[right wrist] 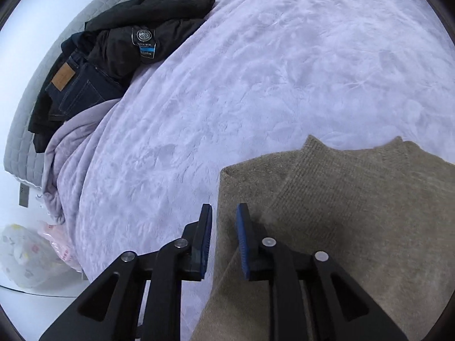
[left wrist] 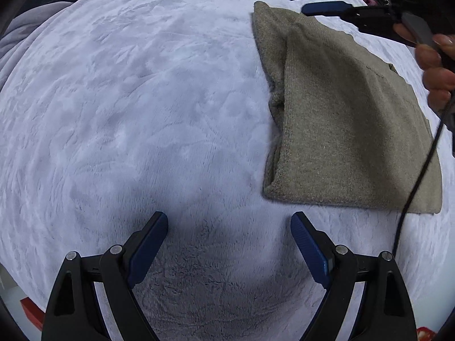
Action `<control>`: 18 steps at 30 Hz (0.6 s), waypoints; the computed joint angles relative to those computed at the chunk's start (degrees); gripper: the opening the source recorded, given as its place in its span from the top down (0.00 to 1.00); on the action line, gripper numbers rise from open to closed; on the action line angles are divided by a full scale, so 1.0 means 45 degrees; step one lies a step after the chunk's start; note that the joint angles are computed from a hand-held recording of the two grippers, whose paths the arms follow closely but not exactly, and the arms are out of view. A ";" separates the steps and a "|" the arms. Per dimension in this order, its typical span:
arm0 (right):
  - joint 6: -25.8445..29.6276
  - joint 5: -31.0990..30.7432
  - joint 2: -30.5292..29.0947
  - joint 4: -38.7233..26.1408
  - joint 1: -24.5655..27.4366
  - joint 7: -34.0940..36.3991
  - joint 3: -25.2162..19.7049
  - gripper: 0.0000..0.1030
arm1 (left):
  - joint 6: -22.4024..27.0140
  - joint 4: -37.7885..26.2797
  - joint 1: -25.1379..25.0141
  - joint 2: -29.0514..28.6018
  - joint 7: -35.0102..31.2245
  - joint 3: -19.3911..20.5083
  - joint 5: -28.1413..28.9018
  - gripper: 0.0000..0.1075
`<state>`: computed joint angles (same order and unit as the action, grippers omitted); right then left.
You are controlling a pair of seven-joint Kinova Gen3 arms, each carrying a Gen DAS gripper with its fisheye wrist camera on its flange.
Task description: Fold small clothes
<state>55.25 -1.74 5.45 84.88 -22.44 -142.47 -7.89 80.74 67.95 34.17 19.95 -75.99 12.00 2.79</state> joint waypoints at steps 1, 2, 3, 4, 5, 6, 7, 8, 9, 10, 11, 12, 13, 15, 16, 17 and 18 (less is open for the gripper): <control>0.0025 -0.0008 -0.0263 0.0188 0.0003 -0.0079 -0.0002 0.65 | 0.0055 -0.0200 0.0051 0.0187 -0.0003 0.0002 -0.0072 0.18; 0.0006 -0.0113 -0.0590 0.0453 0.0020 -0.0173 -0.0034 0.58 | 0.0026 -0.0260 -0.0090 0.0352 -0.0203 -0.0002 -0.0109 0.18; -0.0035 -0.0253 -0.0938 0.0754 0.0051 -0.0269 -0.0076 0.56 | 0.0081 -0.0348 0.0004 0.0425 -0.0196 -0.0053 -0.0159 0.18; -0.0044 -0.0384 -0.1220 0.0994 0.0105 -0.0301 -0.0109 0.55 | 0.0137 -0.0425 0.0095 0.0480 -0.0159 -0.0066 -0.0244 0.18; -0.0067 -0.0501 -0.1589 0.1344 0.0133 -0.0398 -0.0180 0.55 | 0.0176 -0.0477 0.0176 0.0517 -0.0115 -0.0082 -0.0311 0.18; -0.0092 -0.0653 -0.1945 0.1705 0.0161 -0.0498 -0.0259 0.55 | 0.0207 -0.0493 0.0304 0.0534 -0.0009 -0.0094 -0.0395 0.17; -0.0131 -0.0749 -0.2267 0.2047 0.0178 -0.0666 -0.0366 0.53 | 0.0260 -0.0530 0.0410 0.0576 0.0082 -0.0106 -0.0476 0.14; -0.0171 -0.0792 -0.2651 0.2417 0.0170 -0.0957 -0.0535 0.50 | 0.0459 -0.0647 0.0557 0.0527 0.0293 -0.0080 -0.0466 0.07; -0.0227 -0.0763 -0.3041 0.2797 0.0160 -0.1367 -0.0765 0.49 | 0.0450 -0.0626 0.0570 0.0548 0.0396 -0.0079 -0.0391 0.05; -0.0247 -0.0685 -0.3378 0.3106 0.0171 -0.1789 -0.1007 0.49 | 0.0452 -0.0656 0.0652 0.0607 0.0573 -0.0111 -0.0444 0.05; -0.0221 -0.0692 -0.3880 0.3540 0.0195 -0.2199 -0.1213 0.49 | 0.0500 -0.0723 0.0762 0.0679 0.0645 -0.0120 -0.0574 0.05; -0.0208 -0.0727 -0.4251 0.3868 0.0236 -0.2649 -0.1462 0.49 | 0.0579 -0.0819 0.0889 0.0773 0.0693 -0.0130 -0.0736 0.05; -0.0192 -0.0839 -0.4606 0.4173 0.0268 -0.3010 -0.1648 0.48 | 0.0704 -0.0956 0.1052 0.0899 0.0794 -0.0154 -0.0920 0.05; -0.0159 -0.1138 -0.5352 0.4778 0.0350 -0.3799 -0.2066 0.39 | 0.0785 -0.1090 0.1243 0.1025 0.0971 -0.0205 -0.1113 0.05; -0.0181 -0.1296 -0.5696 0.5060 0.0399 -0.4100 -0.2215 0.33 | 0.0855 -0.1199 0.1339 0.1109 0.1072 -0.0228 -0.1198 0.05; -0.0257 -0.1515 -0.6136 0.5406 0.0458 -0.4491 -0.2405 0.33 | 0.0906 -0.1275 0.1396 0.1179 0.1121 -0.0244 -0.1254 0.05; -0.0310 -0.1766 -0.6492 0.5689 0.0512 -0.4810 -0.2540 0.33 | 0.0931 -0.1322 0.1429 0.1251 0.1137 -0.0261 -0.1298 0.05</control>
